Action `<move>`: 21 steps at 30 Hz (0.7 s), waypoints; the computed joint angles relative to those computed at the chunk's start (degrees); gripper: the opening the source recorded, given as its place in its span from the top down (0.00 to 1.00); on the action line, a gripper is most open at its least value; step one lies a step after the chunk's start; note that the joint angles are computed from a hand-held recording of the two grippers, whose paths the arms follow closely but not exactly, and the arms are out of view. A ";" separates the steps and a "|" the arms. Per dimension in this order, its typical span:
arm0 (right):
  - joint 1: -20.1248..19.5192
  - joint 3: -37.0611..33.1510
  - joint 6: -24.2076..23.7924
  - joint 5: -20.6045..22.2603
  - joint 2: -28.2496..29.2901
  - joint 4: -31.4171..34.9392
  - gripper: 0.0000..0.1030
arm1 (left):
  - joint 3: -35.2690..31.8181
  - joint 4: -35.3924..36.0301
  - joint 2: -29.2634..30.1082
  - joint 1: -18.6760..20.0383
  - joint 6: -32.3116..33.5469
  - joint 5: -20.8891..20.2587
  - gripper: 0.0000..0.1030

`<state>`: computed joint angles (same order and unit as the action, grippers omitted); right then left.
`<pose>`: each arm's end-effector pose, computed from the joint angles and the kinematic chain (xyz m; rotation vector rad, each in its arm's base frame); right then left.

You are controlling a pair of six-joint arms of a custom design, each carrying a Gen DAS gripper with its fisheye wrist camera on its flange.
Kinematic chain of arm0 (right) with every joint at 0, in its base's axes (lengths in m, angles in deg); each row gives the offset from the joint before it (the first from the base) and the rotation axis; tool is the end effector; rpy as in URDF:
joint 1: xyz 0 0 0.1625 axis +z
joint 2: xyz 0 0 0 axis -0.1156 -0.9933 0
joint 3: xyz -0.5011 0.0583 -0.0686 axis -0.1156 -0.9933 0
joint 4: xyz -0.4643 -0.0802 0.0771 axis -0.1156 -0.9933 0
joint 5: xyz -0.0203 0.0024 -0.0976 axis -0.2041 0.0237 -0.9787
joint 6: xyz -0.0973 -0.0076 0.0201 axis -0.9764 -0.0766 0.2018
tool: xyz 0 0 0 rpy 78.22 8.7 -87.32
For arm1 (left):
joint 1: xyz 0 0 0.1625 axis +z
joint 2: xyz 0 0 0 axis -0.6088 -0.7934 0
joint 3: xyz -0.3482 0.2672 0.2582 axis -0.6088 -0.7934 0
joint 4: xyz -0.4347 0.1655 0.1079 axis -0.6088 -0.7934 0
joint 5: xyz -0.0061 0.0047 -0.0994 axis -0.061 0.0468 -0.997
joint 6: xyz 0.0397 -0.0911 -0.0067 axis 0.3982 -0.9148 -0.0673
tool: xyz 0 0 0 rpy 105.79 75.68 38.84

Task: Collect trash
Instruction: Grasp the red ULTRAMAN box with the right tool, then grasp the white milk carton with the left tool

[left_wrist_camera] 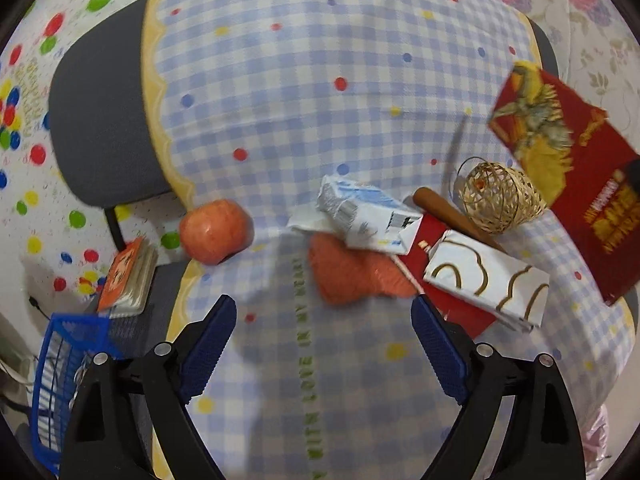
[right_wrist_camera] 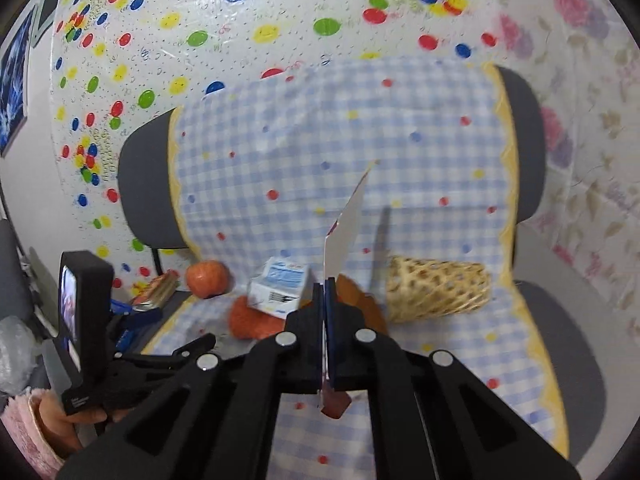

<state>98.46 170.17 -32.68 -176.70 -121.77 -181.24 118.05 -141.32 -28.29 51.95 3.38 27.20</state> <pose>0.1293 -0.2847 0.3650 0.7892 -2.3458 1.1588 -0.3581 -0.3153 0.0509 0.4431 2.1403 -0.9084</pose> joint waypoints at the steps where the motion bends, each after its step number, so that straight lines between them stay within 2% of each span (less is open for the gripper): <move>1: -1.06 -0.09 -0.33 0.50 -0.86 0.43 0.98 | -0.87 -0.77 1.17 0.74 1.34 0.58 0.14; 9: -8.37 -0.57 -1.50 4.44 -3.11 2.01 0.98 | -8.89 -4.05 10.01 6.62 10.19 3.87 0.14; 18: -13.13 -1.14 -1.49 6.94 -2.80 3.56 0.98 | -15.49 3.07 14.80 11.15 9.28 5.64 0.14; 20: -13.26 -0.94 -1.37 6.90 -3.09 3.73 0.98 | -15.77 3.71 14.77 11.53 8.90 5.76 0.22; 21: -13.48 -0.83 -1.39 7.14 -3.55 4.17 0.98 | -15.30 2.15 14.40 11.63 9.80 5.34 0.23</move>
